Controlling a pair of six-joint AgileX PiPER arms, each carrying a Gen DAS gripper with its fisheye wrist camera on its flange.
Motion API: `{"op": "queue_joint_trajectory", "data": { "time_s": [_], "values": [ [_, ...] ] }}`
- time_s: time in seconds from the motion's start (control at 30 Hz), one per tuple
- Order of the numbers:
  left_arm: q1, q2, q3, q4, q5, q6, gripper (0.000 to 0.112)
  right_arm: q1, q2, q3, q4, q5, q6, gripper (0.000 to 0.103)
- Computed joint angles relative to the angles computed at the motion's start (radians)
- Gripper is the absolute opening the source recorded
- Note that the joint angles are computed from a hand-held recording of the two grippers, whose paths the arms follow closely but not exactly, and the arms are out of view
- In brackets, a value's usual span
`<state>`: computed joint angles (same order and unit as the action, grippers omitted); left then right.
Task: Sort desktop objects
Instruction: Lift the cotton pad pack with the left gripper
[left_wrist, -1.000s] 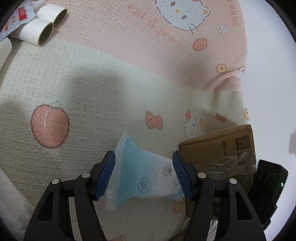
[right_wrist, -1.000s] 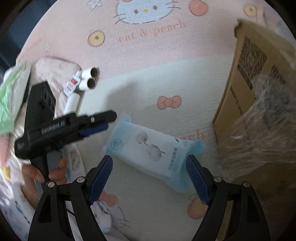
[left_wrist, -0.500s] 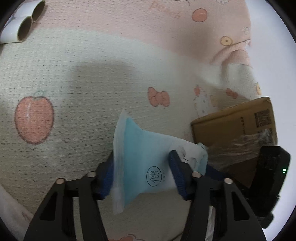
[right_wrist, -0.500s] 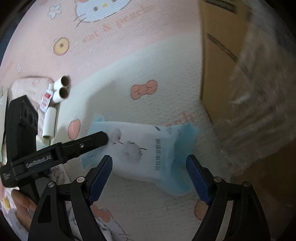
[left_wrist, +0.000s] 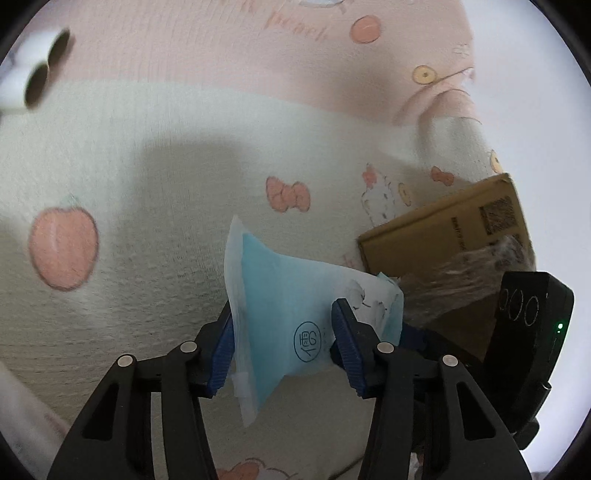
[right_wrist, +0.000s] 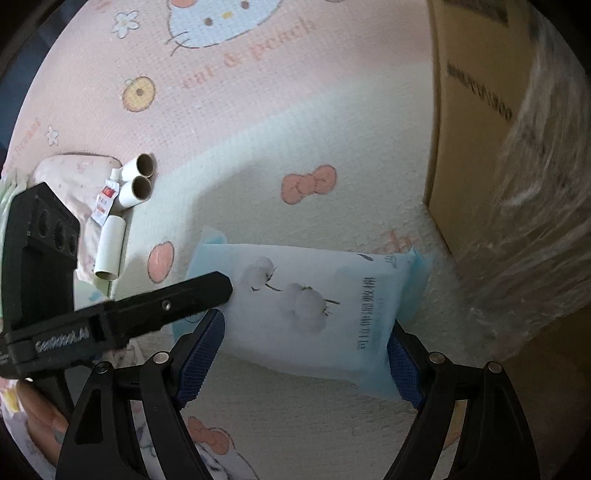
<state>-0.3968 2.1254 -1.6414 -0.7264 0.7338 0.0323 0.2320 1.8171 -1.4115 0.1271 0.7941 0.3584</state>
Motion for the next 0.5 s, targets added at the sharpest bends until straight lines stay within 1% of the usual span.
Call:
{"op": "queue_joint_trajectory", "data": {
  "time_s": [0.07,0.2,0.27,0.4,0.5],
  "values": [
    [0.0,-0.034,0.03,0.001,-0.017,0.001,0.054,0.004,-0.02,0.009,0.013,-0.007,-0.033,0.082],
    [-0.007,-0.087,0.03,0.06,-0.008,-0.073,0.054,0.01,-0.055,0.018,0.029,-0.018,-0.059,0.082],
    [-0.026,-0.116,0.016,0.135,-0.006,-0.126,0.054,0.025,-0.077,0.022,0.006,-0.029,-0.026,0.082],
    [-0.071,-0.171,-0.045,0.306,0.024,-0.222,0.054,0.043,-0.127,0.013,-0.008,-0.034,0.017,0.082],
    [-0.097,-0.215,-0.075,0.382,0.033,-0.272,0.054,0.068,-0.183,-0.002,-0.068,-0.034,0.037,0.082]
  ]
}}
